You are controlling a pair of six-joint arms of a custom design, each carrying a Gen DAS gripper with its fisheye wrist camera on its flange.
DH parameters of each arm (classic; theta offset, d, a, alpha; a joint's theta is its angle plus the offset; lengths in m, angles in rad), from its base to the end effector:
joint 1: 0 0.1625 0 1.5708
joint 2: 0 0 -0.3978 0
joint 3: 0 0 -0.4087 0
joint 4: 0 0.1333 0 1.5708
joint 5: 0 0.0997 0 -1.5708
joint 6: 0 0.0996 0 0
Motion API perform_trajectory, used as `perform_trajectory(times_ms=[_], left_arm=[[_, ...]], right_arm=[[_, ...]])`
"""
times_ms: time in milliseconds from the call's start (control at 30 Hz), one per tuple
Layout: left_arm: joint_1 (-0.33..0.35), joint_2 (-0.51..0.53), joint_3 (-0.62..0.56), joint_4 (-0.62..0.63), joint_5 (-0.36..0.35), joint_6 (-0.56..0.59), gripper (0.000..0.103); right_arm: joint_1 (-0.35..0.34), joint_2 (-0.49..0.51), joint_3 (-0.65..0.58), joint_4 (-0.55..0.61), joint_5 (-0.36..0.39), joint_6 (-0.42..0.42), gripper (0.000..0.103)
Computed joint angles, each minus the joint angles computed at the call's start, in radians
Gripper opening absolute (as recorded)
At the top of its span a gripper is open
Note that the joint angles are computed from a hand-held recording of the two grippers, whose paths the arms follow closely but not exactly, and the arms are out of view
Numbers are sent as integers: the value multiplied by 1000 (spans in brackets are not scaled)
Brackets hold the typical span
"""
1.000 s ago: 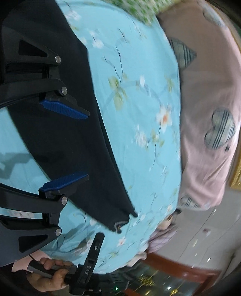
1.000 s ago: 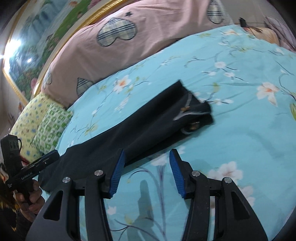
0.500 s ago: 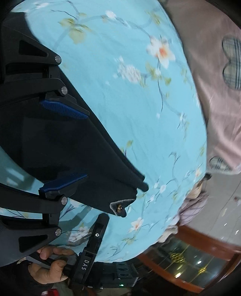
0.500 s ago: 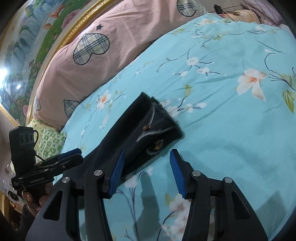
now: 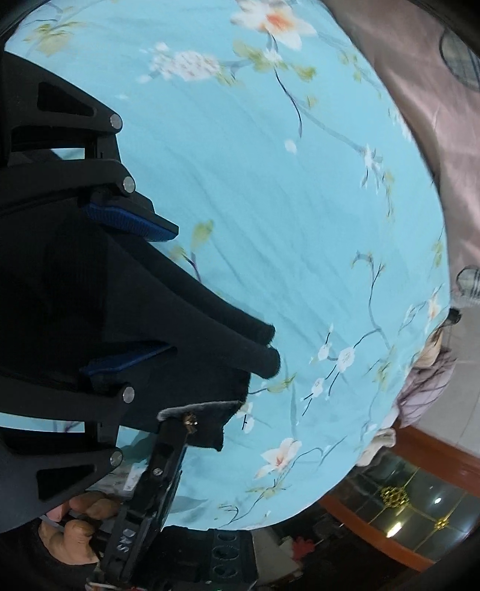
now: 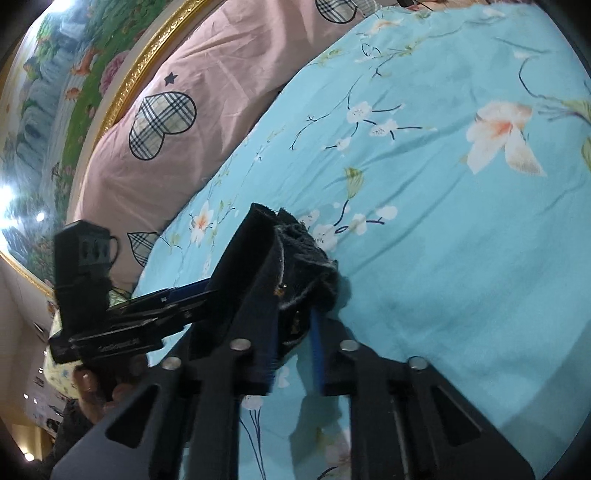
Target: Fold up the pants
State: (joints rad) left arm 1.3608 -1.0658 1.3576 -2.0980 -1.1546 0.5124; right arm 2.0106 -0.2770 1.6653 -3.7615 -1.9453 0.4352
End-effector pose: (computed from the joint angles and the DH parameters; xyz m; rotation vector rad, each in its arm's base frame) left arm 0.0234 -0.7228 0.3277 0.8869 2.5375 -0.2287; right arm 0.3400 -0.4951 -0.1234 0.2208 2.8289 -1.3139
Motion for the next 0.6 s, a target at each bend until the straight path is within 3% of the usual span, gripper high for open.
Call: perform_trajectory(times_ms=[133,200,367,600], left_arm=[[-9,55,-55,38,-15,28,35],[-12,72,-73,51,-30,41,16],[-15,37,-23,-9,-60,76,11],[-7,-42,-11,-18,-179,40,10]], right_arm=[[-7,11,11,-83,21,-16,12],[-14,10,18,-100,39,-5,12],[-14,9,19,-108,49,-17,12],[0,2,20,-160,142,-59,12]])
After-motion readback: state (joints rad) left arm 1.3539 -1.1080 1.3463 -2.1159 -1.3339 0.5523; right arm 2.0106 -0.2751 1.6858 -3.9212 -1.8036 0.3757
